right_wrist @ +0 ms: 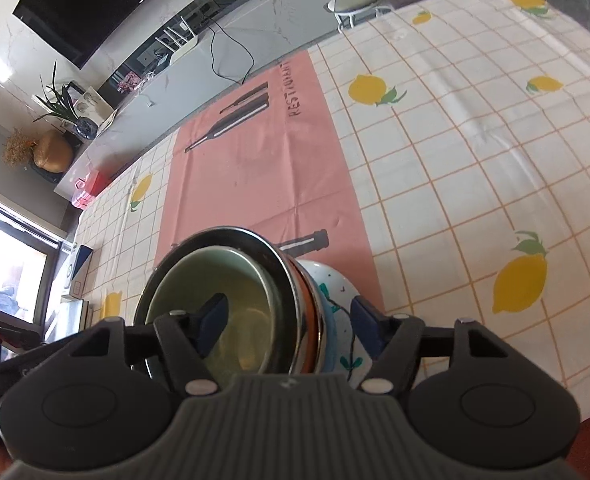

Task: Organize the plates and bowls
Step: 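Open both grippers and withdraw from the bowl stack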

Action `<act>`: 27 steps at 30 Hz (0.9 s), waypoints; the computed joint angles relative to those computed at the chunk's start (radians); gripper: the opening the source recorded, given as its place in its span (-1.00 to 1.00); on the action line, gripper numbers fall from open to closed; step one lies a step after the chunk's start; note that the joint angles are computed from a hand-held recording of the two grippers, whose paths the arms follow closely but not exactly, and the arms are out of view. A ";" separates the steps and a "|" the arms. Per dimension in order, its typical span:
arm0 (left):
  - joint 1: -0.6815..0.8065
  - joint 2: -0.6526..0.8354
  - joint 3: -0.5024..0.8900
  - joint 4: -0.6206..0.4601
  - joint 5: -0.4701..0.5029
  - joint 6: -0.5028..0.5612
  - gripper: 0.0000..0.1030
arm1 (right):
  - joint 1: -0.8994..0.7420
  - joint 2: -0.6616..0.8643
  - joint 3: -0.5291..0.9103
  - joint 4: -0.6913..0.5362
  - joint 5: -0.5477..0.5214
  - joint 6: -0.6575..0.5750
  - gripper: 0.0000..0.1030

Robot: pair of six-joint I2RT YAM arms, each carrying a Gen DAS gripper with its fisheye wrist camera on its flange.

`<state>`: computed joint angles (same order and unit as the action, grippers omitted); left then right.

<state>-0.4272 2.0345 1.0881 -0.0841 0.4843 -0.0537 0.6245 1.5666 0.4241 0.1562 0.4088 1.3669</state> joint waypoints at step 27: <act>0.119 -0.599 -0.680 0.578 -0.110 0.254 0.60 | 0.628 0.257 0.632 -1.061 0.615 0.562 0.76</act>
